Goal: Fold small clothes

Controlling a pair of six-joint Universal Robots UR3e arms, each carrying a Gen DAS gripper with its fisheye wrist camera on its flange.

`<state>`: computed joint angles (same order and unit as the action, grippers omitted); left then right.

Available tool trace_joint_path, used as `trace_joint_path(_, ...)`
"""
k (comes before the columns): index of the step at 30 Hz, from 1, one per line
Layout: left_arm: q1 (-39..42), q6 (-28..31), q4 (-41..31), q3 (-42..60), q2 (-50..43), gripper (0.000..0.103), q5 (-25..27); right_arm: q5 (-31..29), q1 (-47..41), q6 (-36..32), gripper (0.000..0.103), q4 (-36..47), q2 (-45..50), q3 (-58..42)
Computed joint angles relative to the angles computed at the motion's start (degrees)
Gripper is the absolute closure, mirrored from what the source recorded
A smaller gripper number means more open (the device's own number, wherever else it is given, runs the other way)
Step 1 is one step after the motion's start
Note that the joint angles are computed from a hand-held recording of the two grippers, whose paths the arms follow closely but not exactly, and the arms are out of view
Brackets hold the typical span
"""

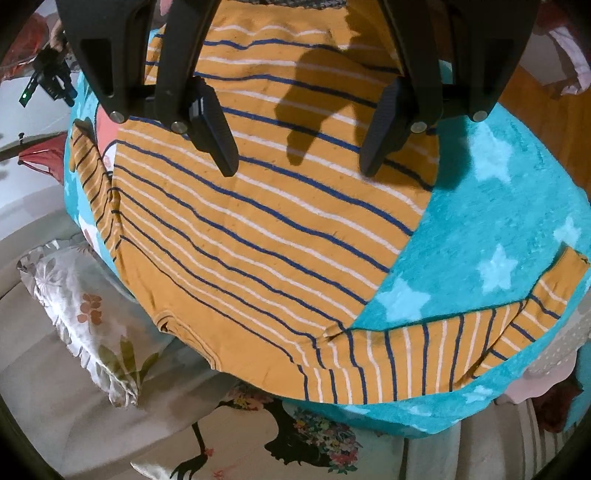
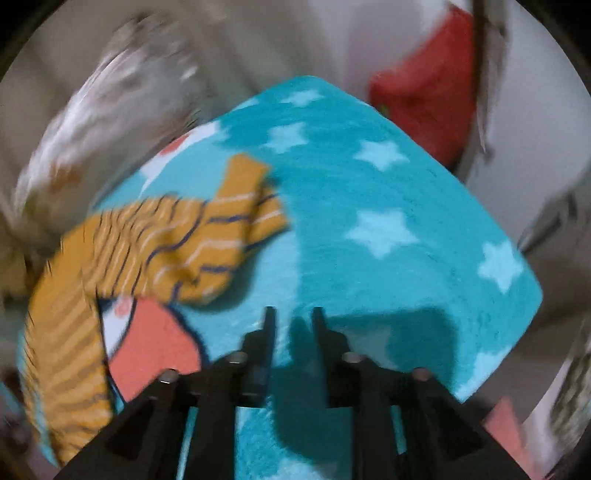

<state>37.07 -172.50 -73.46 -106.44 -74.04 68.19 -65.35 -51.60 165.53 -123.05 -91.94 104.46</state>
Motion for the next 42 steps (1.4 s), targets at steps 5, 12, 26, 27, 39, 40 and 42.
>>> trace_joint_path(5,-2.2,-0.8,0.6,0.8,-1.1,0.036,1.3,-1.0,4.3,2.2,0.066,-1.6,8.4,-9.9)
trace_joint_path(12,-4.0,-2.8,2.4,-0.4,-1.6,0.036,4.4,-8.6,15.5,10.4,0.06,0.6,30.2,-34.5)
trace_joint_path(26,-2.3,-5.1,3.2,-1.1,-2.4,0.036,3.3,16.9,-7.9,3.1,0.098,7.6,4.1,-14.5)
trace_joint_path(27,-2.6,-5.3,3.5,-1.1,-2.9,0.036,3.3,15.9,-10.5,1.0,0.098,8.9,1.2,-10.5)
trace_joint_path(39,-6.9,-7.3,5.2,-0.7,-7.4,0.036,3.0,16.1,-26.5,-16.5,0.088,29.8,-7.9,7.1)
trace_joint_path(40,-7.3,-7.5,5.4,-0.6,-7.6,0.036,2.9,17.8,-26.3,-17.5,0.072,31.9,-7.3,7.0)
trace_joint_path(42,-8.0,-7.7,5.2,-0.7,-7.4,0.036,2.7,20.0,-24.7,-16.0,0.058,31.7,-6.1,8.4)
